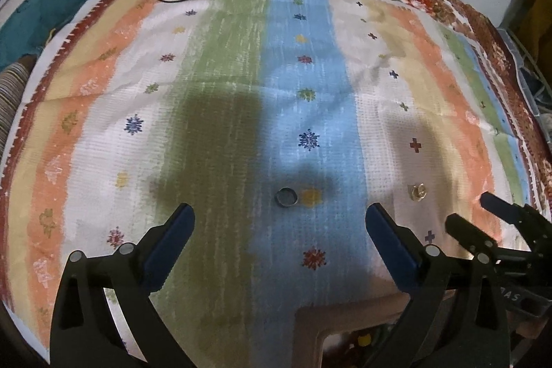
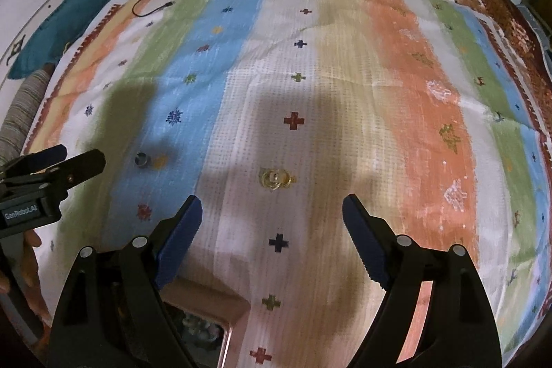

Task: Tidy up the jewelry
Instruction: 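Move left tool to small silver ring while right tool approaches gold charm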

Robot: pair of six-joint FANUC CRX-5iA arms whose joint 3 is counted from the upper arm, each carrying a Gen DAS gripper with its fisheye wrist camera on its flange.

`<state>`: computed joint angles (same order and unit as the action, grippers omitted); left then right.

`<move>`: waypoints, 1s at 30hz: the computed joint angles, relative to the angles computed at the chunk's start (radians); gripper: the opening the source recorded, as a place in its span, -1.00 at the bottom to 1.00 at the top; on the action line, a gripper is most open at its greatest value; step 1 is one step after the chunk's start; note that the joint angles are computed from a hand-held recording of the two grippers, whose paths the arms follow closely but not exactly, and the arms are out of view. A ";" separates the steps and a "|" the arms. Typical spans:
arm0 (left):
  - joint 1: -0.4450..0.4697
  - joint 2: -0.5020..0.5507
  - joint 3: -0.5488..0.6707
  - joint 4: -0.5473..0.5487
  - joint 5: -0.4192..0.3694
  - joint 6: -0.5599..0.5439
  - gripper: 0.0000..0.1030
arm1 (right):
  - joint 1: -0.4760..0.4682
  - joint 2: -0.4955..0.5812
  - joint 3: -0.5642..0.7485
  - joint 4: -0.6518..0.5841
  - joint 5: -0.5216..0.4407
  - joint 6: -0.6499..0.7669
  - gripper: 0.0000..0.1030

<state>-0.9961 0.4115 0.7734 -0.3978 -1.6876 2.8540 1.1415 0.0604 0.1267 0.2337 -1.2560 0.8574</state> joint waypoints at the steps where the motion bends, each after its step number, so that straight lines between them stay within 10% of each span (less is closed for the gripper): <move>1: 0.003 -0.003 -0.009 0.004 0.010 0.000 0.89 | -0.001 0.004 0.001 0.000 0.002 0.003 0.63; 30: 0.073 0.024 -0.085 0.093 0.063 -0.142 0.49 | -0.048 0.113 0.037 -0.008 0.006 0.041 0.63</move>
